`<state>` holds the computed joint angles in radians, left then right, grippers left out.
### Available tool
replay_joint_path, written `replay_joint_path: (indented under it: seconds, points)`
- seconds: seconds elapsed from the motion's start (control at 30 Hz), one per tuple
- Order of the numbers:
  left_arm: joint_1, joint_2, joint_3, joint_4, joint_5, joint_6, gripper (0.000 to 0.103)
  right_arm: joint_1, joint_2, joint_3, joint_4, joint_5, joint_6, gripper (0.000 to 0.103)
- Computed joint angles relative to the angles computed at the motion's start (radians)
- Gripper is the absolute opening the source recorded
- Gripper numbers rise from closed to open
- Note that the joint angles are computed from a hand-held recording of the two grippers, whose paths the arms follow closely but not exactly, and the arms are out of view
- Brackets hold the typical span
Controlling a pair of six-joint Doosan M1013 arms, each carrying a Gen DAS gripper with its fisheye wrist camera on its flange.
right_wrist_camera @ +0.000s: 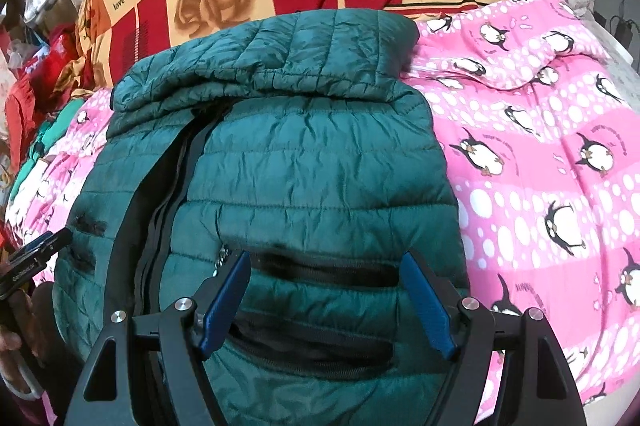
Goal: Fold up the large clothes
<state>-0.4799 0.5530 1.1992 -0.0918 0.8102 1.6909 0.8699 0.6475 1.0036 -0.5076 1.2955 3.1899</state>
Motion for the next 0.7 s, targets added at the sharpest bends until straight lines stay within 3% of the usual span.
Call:
replay_joint_path:
  seconds: [0.7]
  points:
    - [0.046,-0.052,0.085,-0.104,0.04,0.053,0.081,0.064,0.008,-0.013,0.026,0.049,0.035,0.076]
